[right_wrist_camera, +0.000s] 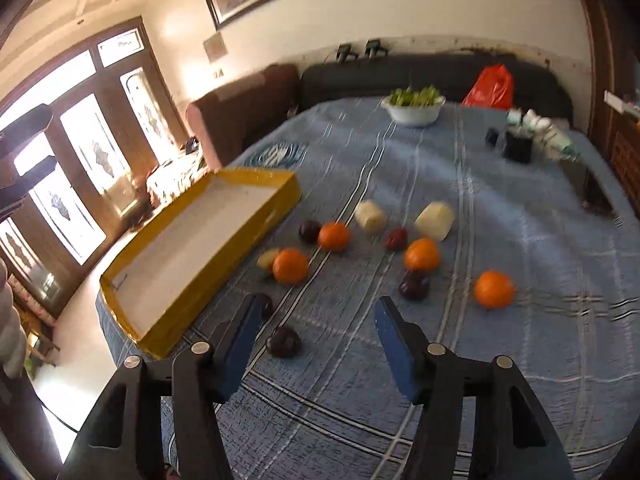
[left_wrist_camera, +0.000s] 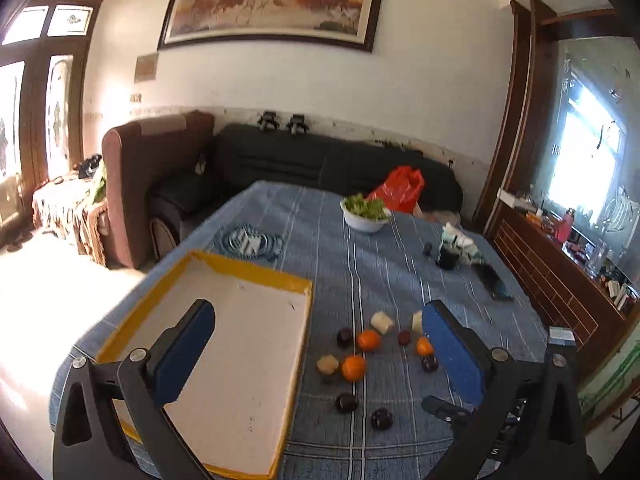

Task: Organize fruits
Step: 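Grasp a dark plum with the left tool while the right tool grasps another plum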

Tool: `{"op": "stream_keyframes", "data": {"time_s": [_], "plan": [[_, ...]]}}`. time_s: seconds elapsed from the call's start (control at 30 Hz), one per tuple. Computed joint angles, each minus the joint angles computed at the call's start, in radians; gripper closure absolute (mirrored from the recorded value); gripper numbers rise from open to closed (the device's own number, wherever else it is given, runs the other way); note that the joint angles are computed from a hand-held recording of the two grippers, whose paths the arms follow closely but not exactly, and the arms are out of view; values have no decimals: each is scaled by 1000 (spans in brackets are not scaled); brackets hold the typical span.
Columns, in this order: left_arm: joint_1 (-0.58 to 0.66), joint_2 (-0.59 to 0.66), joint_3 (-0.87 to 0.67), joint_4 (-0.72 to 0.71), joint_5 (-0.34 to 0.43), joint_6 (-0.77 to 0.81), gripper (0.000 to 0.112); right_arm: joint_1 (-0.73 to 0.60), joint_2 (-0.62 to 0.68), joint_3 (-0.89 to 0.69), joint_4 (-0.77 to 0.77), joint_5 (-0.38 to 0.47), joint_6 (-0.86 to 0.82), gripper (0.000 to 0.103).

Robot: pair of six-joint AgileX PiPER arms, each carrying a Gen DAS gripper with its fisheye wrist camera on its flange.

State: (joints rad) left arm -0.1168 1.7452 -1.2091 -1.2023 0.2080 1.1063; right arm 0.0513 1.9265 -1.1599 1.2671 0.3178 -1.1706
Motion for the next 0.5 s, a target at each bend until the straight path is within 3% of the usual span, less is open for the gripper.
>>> {"op": "stream_keyframes", "data": {"time_s": [0.07,0.17,0.3,0.33,0.43,0.5], "plan": [[-14,90,-26,67,-3,-67,17,24,82,-43,-20,-6,5,40],[3,185,-105,282,89,-293,34,48,164,-121,-160,40,120,39],[-8,283,-208,498,146,-524,37,88,238,-216,-341,60,260,43],[-9,290,-222,522,161,-544,37,92,243,-219,-335,54,245,45],[-33,330,-260,572,174,-575,37,92,247,-229,-366,70,259,70],[-60,352,-280,635,173,-613,37,82,256,-246,-382,99,278,70]]}}
